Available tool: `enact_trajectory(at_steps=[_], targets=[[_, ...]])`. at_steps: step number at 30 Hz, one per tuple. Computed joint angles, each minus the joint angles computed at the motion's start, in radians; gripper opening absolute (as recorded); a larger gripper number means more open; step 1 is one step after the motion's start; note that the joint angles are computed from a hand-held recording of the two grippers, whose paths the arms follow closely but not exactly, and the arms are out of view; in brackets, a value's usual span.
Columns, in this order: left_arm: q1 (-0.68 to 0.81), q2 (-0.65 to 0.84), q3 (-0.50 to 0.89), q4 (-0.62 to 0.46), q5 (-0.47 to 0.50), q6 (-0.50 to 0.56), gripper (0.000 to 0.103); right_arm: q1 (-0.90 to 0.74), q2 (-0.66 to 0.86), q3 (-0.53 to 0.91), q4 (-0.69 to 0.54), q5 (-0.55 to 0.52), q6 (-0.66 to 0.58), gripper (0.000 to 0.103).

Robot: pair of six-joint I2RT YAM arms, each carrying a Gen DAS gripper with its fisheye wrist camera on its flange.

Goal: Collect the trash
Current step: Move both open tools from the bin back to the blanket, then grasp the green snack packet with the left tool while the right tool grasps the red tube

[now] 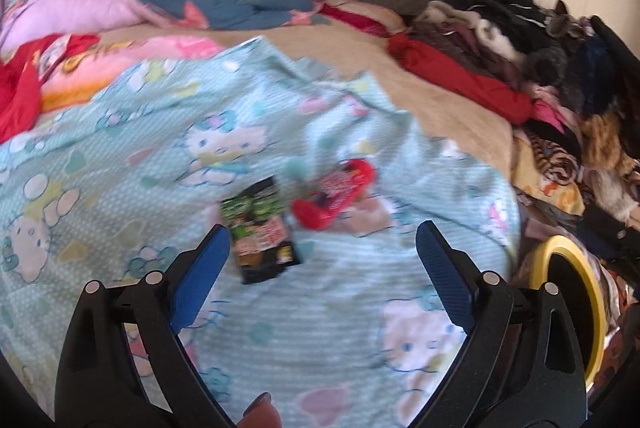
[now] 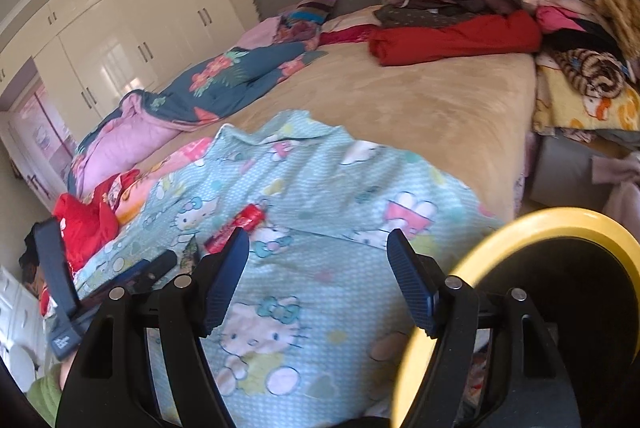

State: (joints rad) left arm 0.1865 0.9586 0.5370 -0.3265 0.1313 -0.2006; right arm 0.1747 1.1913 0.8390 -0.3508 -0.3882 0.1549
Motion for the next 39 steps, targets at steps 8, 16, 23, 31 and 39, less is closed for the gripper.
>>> enact_trajectory(at_steps=[8, 16, 23, 31, 39], targets=[[0.128, 0.168, -0.003, 0.073, 0.099, -0.026, 0.071, 0.144, 0.171, 0.105, 0.035, 0.043, 0.053, 0.069], [0.128, 0.305, 0.003, 0.131, 0.074, -0.006, 0.050, 0.258, 0.403, 0.277, 0.040, 0.042, 0.125, 0.069], [0.231, 0.307, -0.010, 0.141, 0.190, 0.046, 0.033, 0.339, 0.606, 0.439, 0.005, 0.064, 0.181, 0.069], [0.378, 0.235, -0.009, 0.086, 0.275, 0.106, 0.028, 0.360, 0.790, 0.583, -0.036, 0.040, 0.257, 0.069], [0.449, 0.184, 0.023, 0.036, 0.315, 0.141, 0.028, 0.328, 0.791, 0.488, 0.120, -0.015, 0.326, 0.042]])
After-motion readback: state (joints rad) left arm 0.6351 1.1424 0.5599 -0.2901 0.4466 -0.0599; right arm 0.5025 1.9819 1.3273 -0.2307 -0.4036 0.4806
